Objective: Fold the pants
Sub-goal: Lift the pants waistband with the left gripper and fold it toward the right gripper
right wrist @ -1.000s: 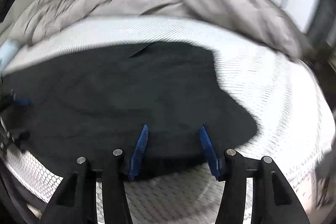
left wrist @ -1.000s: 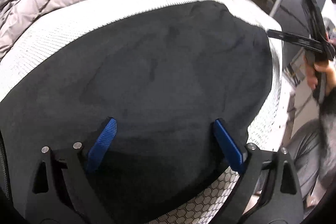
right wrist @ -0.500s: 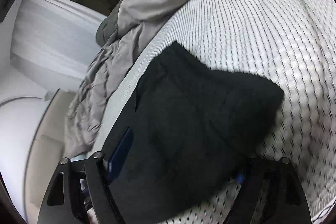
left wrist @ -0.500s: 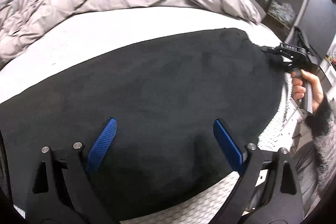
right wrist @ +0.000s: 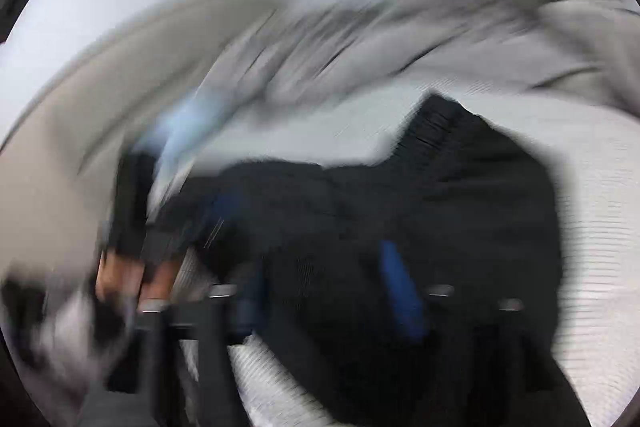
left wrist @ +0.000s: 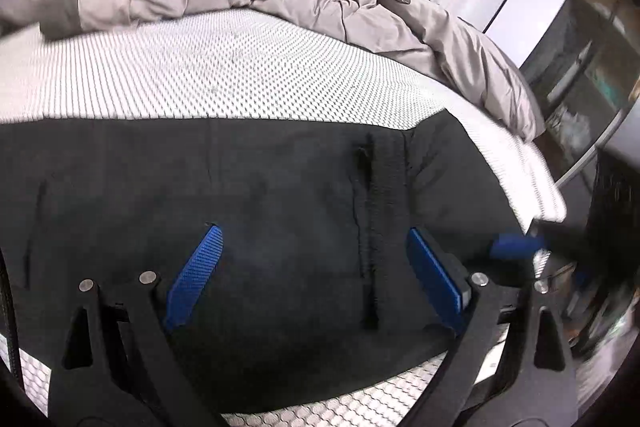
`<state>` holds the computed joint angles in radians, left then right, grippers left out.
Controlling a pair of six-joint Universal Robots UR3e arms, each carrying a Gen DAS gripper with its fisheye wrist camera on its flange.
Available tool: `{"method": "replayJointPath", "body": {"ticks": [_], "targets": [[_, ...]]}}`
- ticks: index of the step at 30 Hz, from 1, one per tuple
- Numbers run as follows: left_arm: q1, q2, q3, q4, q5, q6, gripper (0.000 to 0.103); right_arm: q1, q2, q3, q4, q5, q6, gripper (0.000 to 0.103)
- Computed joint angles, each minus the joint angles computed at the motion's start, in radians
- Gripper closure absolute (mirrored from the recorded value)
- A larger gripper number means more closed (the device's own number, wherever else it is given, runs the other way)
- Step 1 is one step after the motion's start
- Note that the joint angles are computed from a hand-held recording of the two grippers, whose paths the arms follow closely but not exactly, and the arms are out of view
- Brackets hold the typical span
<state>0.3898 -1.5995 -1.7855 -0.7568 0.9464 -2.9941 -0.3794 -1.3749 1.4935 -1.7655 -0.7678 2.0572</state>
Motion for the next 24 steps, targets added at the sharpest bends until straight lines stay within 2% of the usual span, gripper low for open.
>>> {"method": "replayJointPath", "body": {"ticks": [2, 6, 8, 10, 12, 15, 20, 21, 22, 24], "targets": [[-0.001, -0.013, 0.004, -0.022, -0.032, 0.007, 0.012, 0.037, -0.060, 0.082, -0.088, -0.056, -0.037, 0.041], [-0.014, -0.032, 0.007, -0.113, -0.096, 0.081, 0.024, -0.095, -0.160, 0.157, -0.061, 0.046, -0.108, 0.041], [-0.039, -0.063, 0.022, -0.141, -0.122, 0.081, 0.031, -0.175, -0.174, 0.199, -0.179, 0.053, -0.002, 0.040], [-0.067, -0.143, 0.088, -0.204, -0.167, 0.090, 0.037, -0.193, -0.081, 0.146, -0.316, 0.024, 0.175, 0.040], [-0.093, -0.240, 0.162, -0.246, -0.197, 0.069, 0.037, -0.215, 0.036, 0.045, -0.325, -0.013, 0.301, 0.040], [-0.129, -0.331, 0.229, -0.222, -0.228, 0.008, 0.037, -0.212, 0.179, -0.092, -0.259, -0.056, 0.355, 0.040], [-0.187, -0.429, 0.319, -0.142, -0.223, -0.141, 0.038, -0.144, 0.327, -0.179, -0.251, -0.143, 0.366, 0.040], [-0.194, -0.438, 0.327, -0.125, -0.221, -0.161, 0.049, -0.130, 0.332, -0.180, -0.269, -0.155, 0.374, 0.040], [-0.204, -0.455, 0.344, -0.116, -0.218, -0.180, 0.065, -0.120, 0.339, -0.166, -0.304, -0.161, 0.374, 0.040], [-0.214, -0.466, 0.345, -0.084, -0.206, -0.227, 0.080, -0.107, 0.354, -0.157, -0.341, -0.162, 0.384, 0.040]]}}
